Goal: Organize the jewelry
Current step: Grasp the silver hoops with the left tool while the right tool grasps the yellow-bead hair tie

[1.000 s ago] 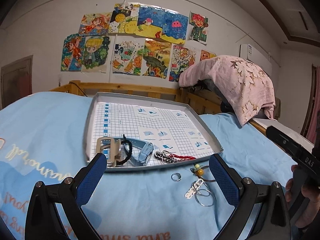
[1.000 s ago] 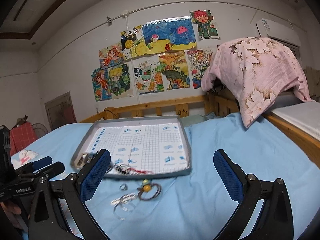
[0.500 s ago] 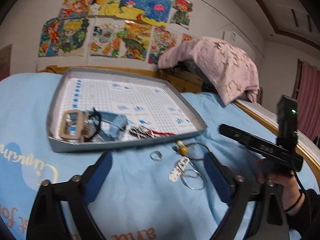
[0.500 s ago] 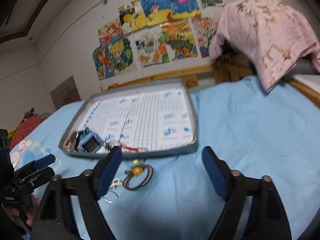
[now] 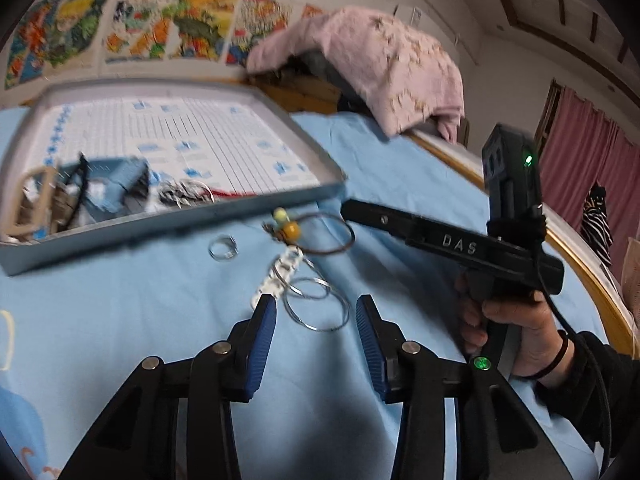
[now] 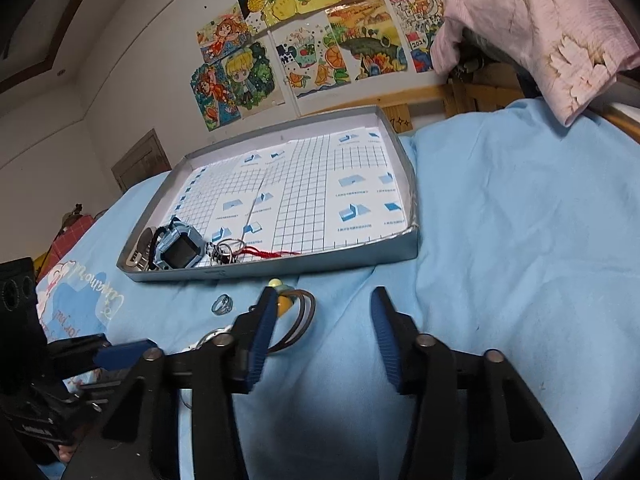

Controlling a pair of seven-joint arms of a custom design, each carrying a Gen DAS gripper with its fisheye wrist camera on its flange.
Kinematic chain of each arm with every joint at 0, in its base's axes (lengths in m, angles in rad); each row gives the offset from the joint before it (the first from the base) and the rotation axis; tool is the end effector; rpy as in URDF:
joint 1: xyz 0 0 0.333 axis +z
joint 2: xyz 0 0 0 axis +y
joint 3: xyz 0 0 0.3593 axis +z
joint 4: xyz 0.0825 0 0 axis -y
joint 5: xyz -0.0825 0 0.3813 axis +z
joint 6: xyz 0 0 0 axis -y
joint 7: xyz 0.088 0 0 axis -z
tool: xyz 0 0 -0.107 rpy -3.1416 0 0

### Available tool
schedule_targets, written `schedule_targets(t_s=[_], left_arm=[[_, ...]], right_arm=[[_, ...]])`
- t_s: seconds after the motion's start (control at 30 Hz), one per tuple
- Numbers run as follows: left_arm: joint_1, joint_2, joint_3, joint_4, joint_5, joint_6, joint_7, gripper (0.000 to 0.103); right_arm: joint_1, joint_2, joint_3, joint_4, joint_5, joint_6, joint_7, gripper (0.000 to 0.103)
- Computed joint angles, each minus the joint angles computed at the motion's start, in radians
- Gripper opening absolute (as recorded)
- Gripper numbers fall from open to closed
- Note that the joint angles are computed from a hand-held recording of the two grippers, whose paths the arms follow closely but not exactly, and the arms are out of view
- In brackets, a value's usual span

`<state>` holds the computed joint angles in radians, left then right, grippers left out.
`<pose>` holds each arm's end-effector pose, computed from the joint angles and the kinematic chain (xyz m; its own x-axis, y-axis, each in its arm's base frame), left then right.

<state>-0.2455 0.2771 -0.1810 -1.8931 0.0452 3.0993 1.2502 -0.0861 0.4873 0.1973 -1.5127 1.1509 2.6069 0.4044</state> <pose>0.6200 -0.2708 0.5183 -0.2382 -0.9345 0.2646 -0.6488 -0.0497 -0.7594 0.7491 0.0333 0.4827 0.4869 -0.8184 -0.3052 -0.5811 -0.0427 -0.8127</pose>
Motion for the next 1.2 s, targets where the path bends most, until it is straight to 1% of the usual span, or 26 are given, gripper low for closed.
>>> schedule_targets(t_s=[0.03, 0.07, 0.1, 0.17, 0.23, 0.27, 0.3, 0.33, 0.37, 0.43, 0.47, 0.53, 0.6, 0.67, 0.77, 0.83, 0.9, 0.97, 1.03, 1.1, 1.2], left_arm=[[0.006, 0.01, -0.006, 0.022, 0.012, -0.044, -0.014, 0.034], [0.002, 0.015, -0.002, 0.031, -0.004, -0.061, -0.002, 0.031], [0.015, 0.022, -0.018, 0.041, -0.019, -0.08, 0.006, 0.028], [0.024, 0.032, -0.027, 0.058, -0.037, -0.108, 0.007, 0.027], [0.05, 0.043, -0.057, 0.07, -0.078, -0.119, 0.028, 0.026], [0.052, 0.045, -0.058, 0.073, -0.086, -0.123, 0.03, 0.025], [0.053, 0.05, -0.057, 0.08, -0.094, -0.132, 0.029, 0.023], [0.054, 0.054, -0.059, 0.087, -0.103, -0.138, 0.03, 0.021], [0.045, 0.061, -0.047, 0.099, -0.101, -0.155, 0.016, 0.019], [0.027, 0.067, -0.021, 0.113, -0.086, -0.186, -0.015, 0.007], [0.025, 0.071, -0.019, 0.117, -0.085, -0.193, -0.025, 0.006], [0.04, 0.065, -0.032, 0.101, -0.102, -0.169, -0.02, 0.003], [0.054, 0.054, -0.047, 0.074, -0.119, -0.135, -0.01, 0.003], [0.047, 0.028, -0.038, 0.026, -0.116, -0.08, -0.019, 0.003], [0.036, -0.004, -0.025, -0.038, -0.108, -0.002, -0.041, 0.003], [0.015, -0.017, 0.002, -0.061, -0.089, 0.033, -0.072, 0.003], [-0.019, -0.036, 0.045, -0.09, -0.065, 0.077, -0.113, 0.003], [-0.096, -0.057, 0.137, -0.122, -0.026, 0.125, -0.172, 0.003], [-0.155, -0.07, 0.205, -0.14, -0.003, 0.153, -0.202, 0.003], [-0.251, -0.077, 0.31, -0.151, 0.011, 0.178, -0.223, 0.003], [-0.365, -0.077, 0.428, -0.143, 0.008, 0.171, -0.224, 0.003]], right_arm=[[0.002, 0.003, -0.002, 0.003, -0.007, -0.003, 0.007, 0.041], [0.003, 0.006, -0.003, 0.006, -0.013, -0.007, 0.012, 0.041], [0.004, 0.009, -0.003, 0.01, -0.02, -0.012, 0.018, 0.041], [0.004, 0.013, -0.005, 0.014, -0.035, -0.024, 0.029, 0.041], [0.005, 0.019, -0.006, 0.021, -0.054, -0.036, 0.045, 0.04], [0.004, 0.021, -0.006, 0.023, -0.06, -0.039, 0.048, 0.034], [0.005, 0.023, -0.006, 0.025, -0.068, -0.044, 0.054, 0.032], [0.006, 0.026, -0.006, 0.028, -0.078, -0.05, 0.063, 0.032], [0.005, 0.027, -0.005, 0.028, -0.083, -0.053, 0.065, 0.032], [0.004, 0.028, -0.005, 0.03, -0.099, -0.07, 0.077, 0.029], [0.004, 0.03, -0.006, 0.031, -0.107, -0.075, 0.082, 0.023], [0.008, 0.031, -0.01, 0.03, -0.128, -0.081, 0.101, 0.018], [0.011, 0.021, -0.007, 0.005, -0.121, -0.046, 0.098, 0.004], [0.001, 0.006, 0.005, -0.026, -0.085, -0.015, 0.079, 0.004], [-0.021, -0.029, 0.029, -0.08, 0.019, 0.019, -0.014, 0.002], [-0.022, -0.052, 0.03, -0.109, 0.084, 0.029, -0.08, 0.002], [-0.012, -0.071, 0.023, -0.13, 0.138, 0.038, -0.141, 0.002], [-0.007, -0.094, 0.014, -0.152, 0.204, 0.045, -0.216, 0.002], [0.004, -0.115, 0.007, -0.17, 0.278, 0.061, -0.299, 0.002], [0.015, -0.129, -0.007, -0.18, 0.341, 0.07, -0.368, 0.002], [0.041, -0.149, -0.036, -0.189, 0.395, 0.077, -0.435, 0.002]])
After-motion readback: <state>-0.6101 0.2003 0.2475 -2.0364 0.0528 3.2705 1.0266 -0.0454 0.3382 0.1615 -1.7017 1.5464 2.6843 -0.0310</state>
